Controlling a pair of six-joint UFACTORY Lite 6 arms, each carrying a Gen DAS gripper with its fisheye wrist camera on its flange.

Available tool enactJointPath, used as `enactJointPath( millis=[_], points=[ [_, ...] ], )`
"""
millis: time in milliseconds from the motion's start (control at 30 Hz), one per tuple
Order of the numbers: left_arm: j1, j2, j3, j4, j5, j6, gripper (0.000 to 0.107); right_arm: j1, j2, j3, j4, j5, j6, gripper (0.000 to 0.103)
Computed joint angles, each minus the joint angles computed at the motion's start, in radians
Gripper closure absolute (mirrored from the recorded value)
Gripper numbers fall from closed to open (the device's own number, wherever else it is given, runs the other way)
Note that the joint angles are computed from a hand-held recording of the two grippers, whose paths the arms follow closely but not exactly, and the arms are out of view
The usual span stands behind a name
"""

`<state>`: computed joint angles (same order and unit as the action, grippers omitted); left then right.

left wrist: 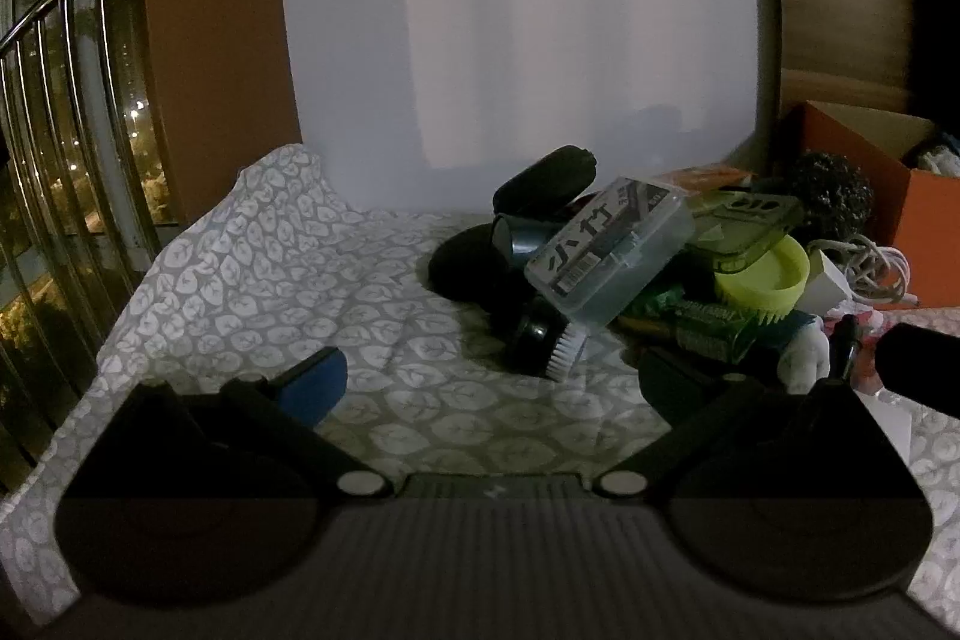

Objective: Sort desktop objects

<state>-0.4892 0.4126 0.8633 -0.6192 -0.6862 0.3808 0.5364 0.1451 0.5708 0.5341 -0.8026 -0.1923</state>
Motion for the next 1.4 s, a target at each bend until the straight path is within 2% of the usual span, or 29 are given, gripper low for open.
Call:
enactJointPath(
  millis=[500, 1000, 1400],
  points=[
    [-0.010, -0.002, -0.007, -0.003, -0.002, 0.006, 0.004, -0.013, -0.031, -0.012, 0.010, 0.025, -0.020, 0.000],
    [-0.040, -0.008, -0.033, -0.023, -0.029, 0.030, 0.004, -0.034, -0.042, -0.041, -0.018, 0.009, 0.003, 0.000],
    [-0.064, -0.025, -0.067, -0.010, -0.035, 0.032, 0.004, -0.026, -0.064, -0.081, 0.038, -0.012, -0.038, 0.000]
  ],
)
